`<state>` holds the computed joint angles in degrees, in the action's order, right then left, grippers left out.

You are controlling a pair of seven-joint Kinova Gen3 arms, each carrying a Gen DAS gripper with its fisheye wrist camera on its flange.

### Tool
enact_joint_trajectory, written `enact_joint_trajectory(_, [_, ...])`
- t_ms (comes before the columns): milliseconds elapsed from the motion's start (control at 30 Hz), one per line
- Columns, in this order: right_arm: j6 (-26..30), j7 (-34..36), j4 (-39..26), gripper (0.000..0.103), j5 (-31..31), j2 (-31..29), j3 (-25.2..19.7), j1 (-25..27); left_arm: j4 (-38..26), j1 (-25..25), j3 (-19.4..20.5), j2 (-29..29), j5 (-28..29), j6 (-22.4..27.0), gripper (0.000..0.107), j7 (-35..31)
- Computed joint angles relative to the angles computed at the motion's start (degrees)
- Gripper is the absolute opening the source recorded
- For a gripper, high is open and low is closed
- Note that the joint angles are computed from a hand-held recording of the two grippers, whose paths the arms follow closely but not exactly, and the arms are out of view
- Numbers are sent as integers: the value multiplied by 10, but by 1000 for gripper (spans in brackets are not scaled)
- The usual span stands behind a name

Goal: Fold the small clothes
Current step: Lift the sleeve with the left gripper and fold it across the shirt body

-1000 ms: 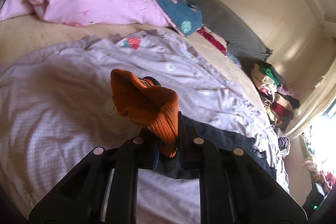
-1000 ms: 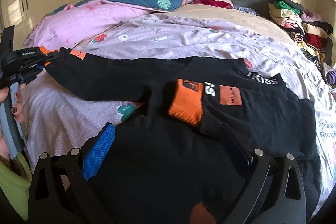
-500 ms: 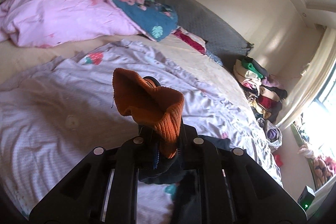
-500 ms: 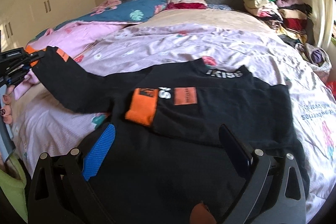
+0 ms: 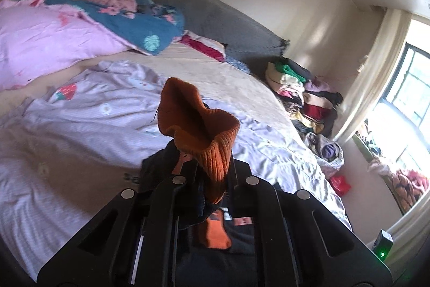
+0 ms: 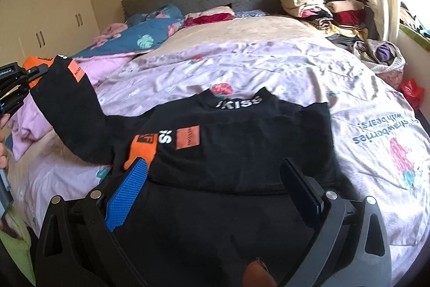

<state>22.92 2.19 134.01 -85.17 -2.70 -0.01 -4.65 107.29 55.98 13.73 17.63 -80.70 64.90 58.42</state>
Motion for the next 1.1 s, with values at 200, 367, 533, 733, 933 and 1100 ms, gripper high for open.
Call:
enact_joint_trajectory(200, [19, 7, -3, 98, -5, 0, 22, 27, -36, -8, -6, 19, -27, -46, 4, -26])
enact_joint_trajectory(367, [20, 24, -1, 98, -14, -2, 31, 46, -65, -9, -18, 40, -52, -99, 3, -44])
enact_joint_trajectory(533, [34, 27, -5, 98, -16, 9, 42, 68, -98, -3, -33, 71, -59, -139, 3, -61])
enact_joint_trajectory(733, [27, 31, -7, 98, -25, 13, 45, 87, -125, -3, -58, 109, -44, -211, 3, -79])
enact_joint_trajectory(933, [11, 26, -10, 98, -21, 27, 48, 103, -140, -9, -84, 145, -24, -307, 3, -107])
enact_joint_trajectory(1100, [-8, 5, -14, 98, -9, 39, 43, 107, -151, -17, -104, 168, -8, -389, 3, -134])
